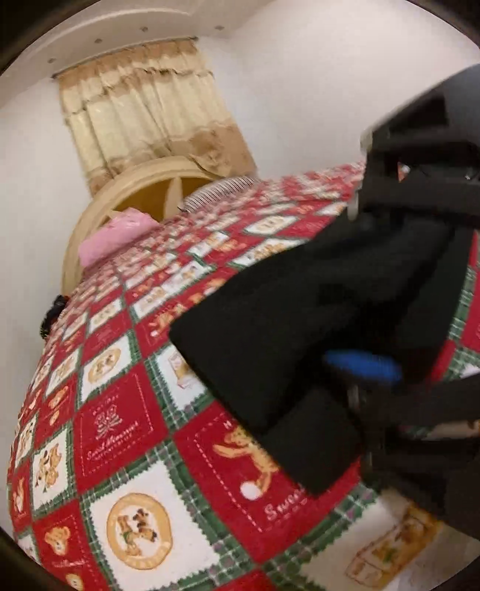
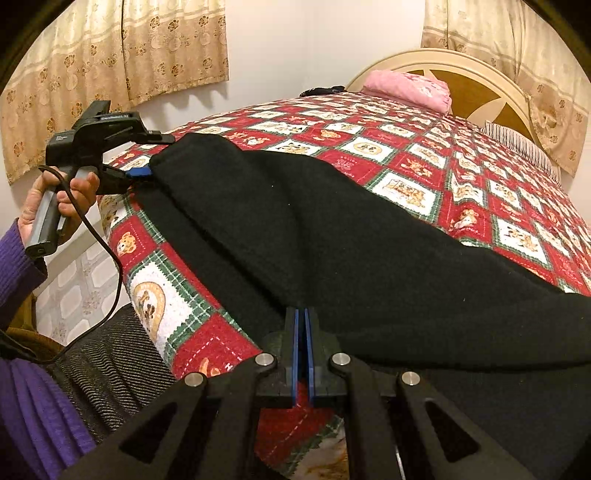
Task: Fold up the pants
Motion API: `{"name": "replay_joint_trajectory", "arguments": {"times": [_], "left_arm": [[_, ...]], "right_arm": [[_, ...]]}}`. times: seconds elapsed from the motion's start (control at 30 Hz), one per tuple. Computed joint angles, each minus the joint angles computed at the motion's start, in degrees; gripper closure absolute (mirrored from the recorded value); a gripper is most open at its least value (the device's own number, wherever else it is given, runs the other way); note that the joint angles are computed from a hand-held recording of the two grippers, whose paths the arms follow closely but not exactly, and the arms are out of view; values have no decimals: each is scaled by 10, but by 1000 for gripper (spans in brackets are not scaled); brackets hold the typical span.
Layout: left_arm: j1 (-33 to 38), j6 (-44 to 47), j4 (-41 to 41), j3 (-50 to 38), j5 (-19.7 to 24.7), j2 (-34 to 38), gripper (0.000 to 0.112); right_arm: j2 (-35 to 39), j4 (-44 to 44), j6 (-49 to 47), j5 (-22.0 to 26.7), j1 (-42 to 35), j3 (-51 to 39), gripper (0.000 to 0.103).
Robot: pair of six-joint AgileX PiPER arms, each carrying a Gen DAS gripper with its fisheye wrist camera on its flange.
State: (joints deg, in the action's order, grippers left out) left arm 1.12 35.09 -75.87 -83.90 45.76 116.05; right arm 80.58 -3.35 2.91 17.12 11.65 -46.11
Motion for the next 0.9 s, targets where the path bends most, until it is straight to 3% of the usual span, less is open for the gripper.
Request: {"name": "replay_joint_trajectory", "arguments": {"times": [0.03, 0.07, 0.23, 0.53, 0.67, 0.73, 0.8, 0.9], "left_arm": [[0, 13, -10, 2, -3, -3, 102], [-2, 19, -8, 4, -9, -8, 106], [-6, 49, -2, 28, -33, -61, 106], [-15, 2, 144, 42, -79, -94, 106], [-34, -62, 237, 42, -120, -63, 105], [-31, -43, 211, 61, -130, -69, 104], [-31, -57, 236, 54, -121, -72, 102], [-27, -133, 310, 41, -100, -90, 90]], "right_arm": [[-1, -1, 1, 0, 0, 0, 100], [-2, 1, -1, 0, -1, -1, 100], [-21, 60, -61, 7, -19, -14, 100], [-46, 140, -163, 47, -28, -3, 100], [-23, 32, -66, 31, 5, 19, 100], [-23, -20, -15, 12, 16, 33, 99], [-25, -5, -34, 20, 14, 29, 98], [-32, 79, -123, 54, -5, 18, 91]]}}
